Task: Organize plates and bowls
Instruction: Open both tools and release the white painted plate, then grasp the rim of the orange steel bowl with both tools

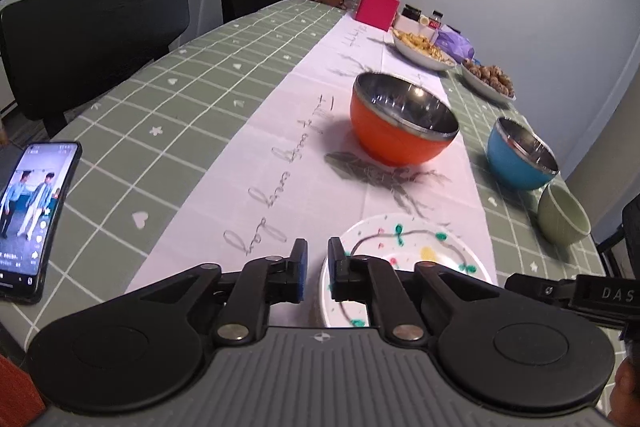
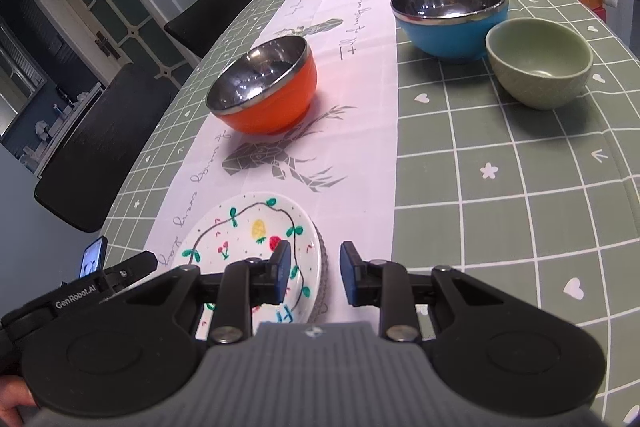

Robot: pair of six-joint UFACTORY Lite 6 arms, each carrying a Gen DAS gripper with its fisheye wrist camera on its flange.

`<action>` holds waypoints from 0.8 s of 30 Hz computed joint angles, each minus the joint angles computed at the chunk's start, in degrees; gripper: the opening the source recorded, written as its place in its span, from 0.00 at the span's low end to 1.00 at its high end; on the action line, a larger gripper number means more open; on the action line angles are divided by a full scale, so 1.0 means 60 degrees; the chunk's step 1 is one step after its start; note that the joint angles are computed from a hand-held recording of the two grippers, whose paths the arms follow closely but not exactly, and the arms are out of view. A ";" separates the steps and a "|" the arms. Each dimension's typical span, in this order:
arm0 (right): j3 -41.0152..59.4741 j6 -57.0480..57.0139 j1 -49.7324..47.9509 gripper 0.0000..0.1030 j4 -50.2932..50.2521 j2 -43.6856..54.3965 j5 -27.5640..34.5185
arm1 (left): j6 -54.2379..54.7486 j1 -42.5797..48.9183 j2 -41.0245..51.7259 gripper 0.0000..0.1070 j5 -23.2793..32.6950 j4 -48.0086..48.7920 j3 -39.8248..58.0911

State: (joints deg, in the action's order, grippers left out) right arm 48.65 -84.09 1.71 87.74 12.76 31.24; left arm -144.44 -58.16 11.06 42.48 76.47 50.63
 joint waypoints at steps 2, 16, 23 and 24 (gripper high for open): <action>0.0208 0.0296 0.0062 0.30 -0.0158 0.0000 -0.0050 | 0.0457 0.0117 -0.0094 0.18 0.0068 -0.0133 0.0259; 0.4376 0.4223 0.1341 0.44 -0.3040 0.1757 -0.1045 | 0.5683 0.2355 0.1005 0.46 -0.0778 -0.1201 0.3819; 0.7408 0.7432 0.2217 0.48 -0.5933 0.3995 -0.1891 | 0.4735 0.3748 0.2658 0.52 -0.2314 -0.0052 0.4668; 0.7826 0.7955 0.2287 0.48 -0.6377 0.4324 -0.1936 | 0.4658 0.3906 0.2892 0.52 -0.2468 -0.0093 0.4814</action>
